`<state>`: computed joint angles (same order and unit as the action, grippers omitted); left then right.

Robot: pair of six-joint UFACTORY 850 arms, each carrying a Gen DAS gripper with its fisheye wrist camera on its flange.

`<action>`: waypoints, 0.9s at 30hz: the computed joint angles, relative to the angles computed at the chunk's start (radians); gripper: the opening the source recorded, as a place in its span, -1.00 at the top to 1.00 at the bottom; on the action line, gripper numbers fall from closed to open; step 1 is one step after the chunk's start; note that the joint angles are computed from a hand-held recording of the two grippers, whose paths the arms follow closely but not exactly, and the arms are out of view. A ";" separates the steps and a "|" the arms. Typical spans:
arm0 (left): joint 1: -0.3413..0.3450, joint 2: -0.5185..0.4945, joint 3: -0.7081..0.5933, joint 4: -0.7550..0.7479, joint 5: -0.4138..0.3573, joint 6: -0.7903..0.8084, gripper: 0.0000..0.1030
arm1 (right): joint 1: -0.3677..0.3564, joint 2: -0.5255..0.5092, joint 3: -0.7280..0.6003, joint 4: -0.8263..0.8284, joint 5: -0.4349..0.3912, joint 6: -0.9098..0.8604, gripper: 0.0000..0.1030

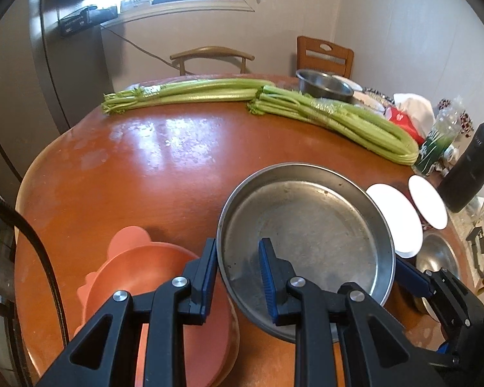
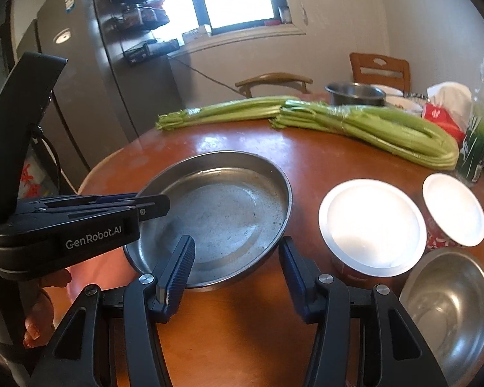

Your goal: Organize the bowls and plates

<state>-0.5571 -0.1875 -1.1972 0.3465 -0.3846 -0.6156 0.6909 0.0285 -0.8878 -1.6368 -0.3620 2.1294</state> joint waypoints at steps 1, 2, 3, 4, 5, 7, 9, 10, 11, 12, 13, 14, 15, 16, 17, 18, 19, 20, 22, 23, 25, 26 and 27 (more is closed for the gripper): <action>0.000 0.012 0.009 0.010 0.004 -0.011 0.49 | 0.008 0.004 0.000 0.002 -0.007 -0.005 -0.09; 0.002 0.028 0.022 0.019 0.009 -0.022 0.49 | 0.019 0.009 -0.001 0.007 -0.017 -0.015 -0.09; 0.004 0.041 0.031 0.028 0.011 -0.032 0.49 | 0.029 0.013 -0.001 0.014 -0.028 -0.025 -0.09; 0.005 0.051 0.039 0.036 0.011 -0.043 0.49 | 0.043 0.016 -0.003 0.016 -0.042 -0.034 -0.09; 0.007 0.062 0.047 0.049 0.011 -0.057 0.49 | 0.051 0.019 -0.005 0.017 -0.048 -0.041 -0.10; 0.014 0.092 0.070 0.085 0.011 -0.098 0.49 | 0.070 0.023 -0.011 0.018 -0.055 -0.058 -0.10; 0.021 0.116 0.088 0.099 0.015 -0.118 0.49 | 0.088 0.020 -0.023 0.019 -0.064 -0.078 -0.10; 0.028 0.134 0.102 0.101 0.020 -0.126 0.49 | 0.097 0.019 -0.029 0.020 -0.071 -0.088 -0.10; 0.032 0.145 0.112 0.107 0.020 -0.135 0.49 | 0.105 0.018 -0.035 0.018 -0.075 -0.096 -0.10; 0.039 0.160 0.123 0.121 0.019 -0.152 0.49 | 0.114 0.016 -0.039 0.015 -0.077 -0.102 -0.10; 0.043 0.172 0.132 0.137 0.017 -0.169 0.49 | 0.124 0.012 -0.047 0.014 -0.079 -0.112 -0.10; 0.046 0.183 0.141 0.155 0.016 -0.187 0.49 | 0.129 0.008 -0.051 0.012 -0.080 -0.116 -0.10; 0.050 0.192 0.149 0.169 0.014 -0.200 0.49 | 0.135 0.003 -0.059 0.013 -0.081 -0.126 -0.10; 0.054 0.201 0.157 0.179 0.013 -0.210 0.49 | 0.139 -0.003 -0.065 0.014 -0.079 -0.132 -0.10; 0.058 0.207 0.164 0.180 0.014 -0.212 0.49 | 0.143 -0.008 -0.071 0.019 -0.075 -0.138 -0.10; 0.063 0.214 0.171 0.179 0.015 -0.213 0.49 | 0.148 -0.015 -0.077 0.021 -0.071 -0.142 -0.10; 0.068 0.223 0.180 0.177 0.015 -0.212 0.49 | 0.152 -0.020 -0.082 0.023 -0.070 -0.144 -0.10; 0.072 0.228 0.184 0.177 0.015 -0.211 0.49 | 0.156 -0.025 -0.086 0.024 -0.071 -0.146 -0.10; 0.080 0.241 0.202 0.183 0.016 -0.218 0.49 | 0.159 -0.034 -0.093 0.020 -0.063 -0.145 -0.10; 0.081 0.245 0.209 0.186 0.017 -0.224 0.49 | 0.159 -0.039 -0.096 0.020 -0.059 -0.145 -0.10; 0.089 0.252 0.222 0.174 0.021 -0.218 0.49 | 0.163 -0.048 -0.102 0.025 -0.056 -0.154 -0.10; 0.092 0.257 0.230 0.173 0.023 -0.219 0.49 | 0.165 -0.053 -0.106 0.030 -0.055 -0.161 -0.10; 0.095 0.260 0.237 0.172 0.025 -0.221 0.49 | 0.166 -0.058 -0.110 0.034 -0.054 -0.168 -0.10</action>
